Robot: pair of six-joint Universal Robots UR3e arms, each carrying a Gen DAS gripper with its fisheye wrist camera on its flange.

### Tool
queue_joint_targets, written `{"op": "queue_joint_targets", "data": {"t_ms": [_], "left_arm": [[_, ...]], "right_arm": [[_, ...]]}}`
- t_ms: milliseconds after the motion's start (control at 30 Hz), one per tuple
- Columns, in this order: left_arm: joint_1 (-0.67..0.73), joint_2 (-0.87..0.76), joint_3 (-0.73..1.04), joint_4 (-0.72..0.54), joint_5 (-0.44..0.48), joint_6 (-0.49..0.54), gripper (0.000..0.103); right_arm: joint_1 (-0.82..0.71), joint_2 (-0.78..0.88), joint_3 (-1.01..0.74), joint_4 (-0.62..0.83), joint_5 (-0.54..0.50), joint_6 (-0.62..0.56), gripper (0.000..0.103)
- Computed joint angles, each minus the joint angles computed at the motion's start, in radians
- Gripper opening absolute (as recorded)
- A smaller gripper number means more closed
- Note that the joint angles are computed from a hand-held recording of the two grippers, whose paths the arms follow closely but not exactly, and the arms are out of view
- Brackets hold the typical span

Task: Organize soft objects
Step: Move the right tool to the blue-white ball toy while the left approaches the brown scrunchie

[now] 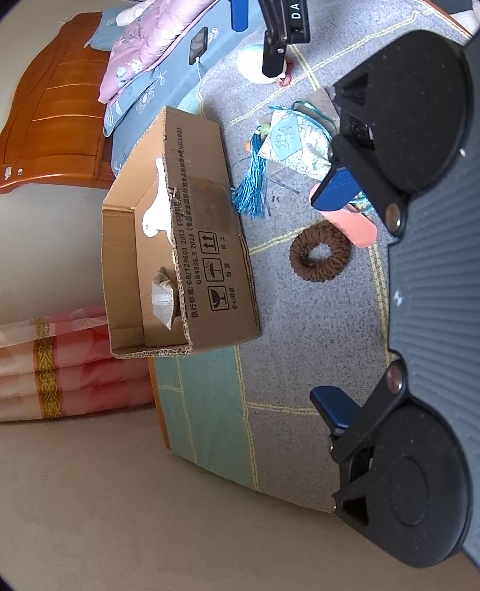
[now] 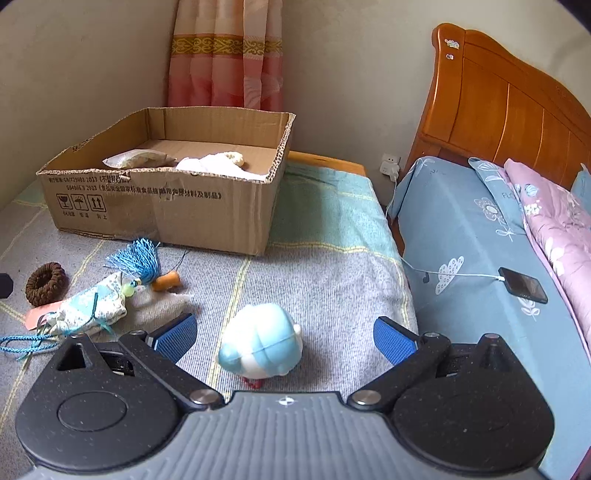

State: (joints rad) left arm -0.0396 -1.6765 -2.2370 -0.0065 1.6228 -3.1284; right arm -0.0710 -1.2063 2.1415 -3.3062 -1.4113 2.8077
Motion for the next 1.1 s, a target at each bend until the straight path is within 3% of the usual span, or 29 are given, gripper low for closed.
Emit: {"op": "queue_joint_targets", "data": {"t_ms": [167, 300, 433, 633, 1000, 1100], "left_arm": [[-0.010, -0.069, 0.050, 0.004, 0.013, 0.005, 0.101], [-0.007, -0.113, 0.078, 0.008, 0.010, 0.002, 0.101], [-0.009, -0.152, 0.103, 0.014, 0.006, 0.002, 0.101], [-0.022, -0.213, 0.149, 0.004, 0.025, 0.012, 0.101], [0.030, -0.209, 0.086, 0.077, 0.018, -0.001, 0.101], [0.021, -0.212, 0.077, 0.102, 0.019, -0.006, 0.093]], "right_arm": [[-0.032, 0.022, 0.028, -0.003, 0.042, -0.004, 0.103], [-0.013, 0.051, 0.013, 0.001, 0.001, -0.020, 0.103], [-0.025, 0.062, 0.055, -0.079, 0.029, -0.037, 0.103], [-0.056, 0.067, 0.056, -0.061, 0.075, 0.011, 0.103], [-0.025, 0.072, 0.066, -0.091, 0.066, -0.025, 0.103], [-0.020, 0.075, 0.071, -0.098, 0.086, -0.044, 0.103]]}}
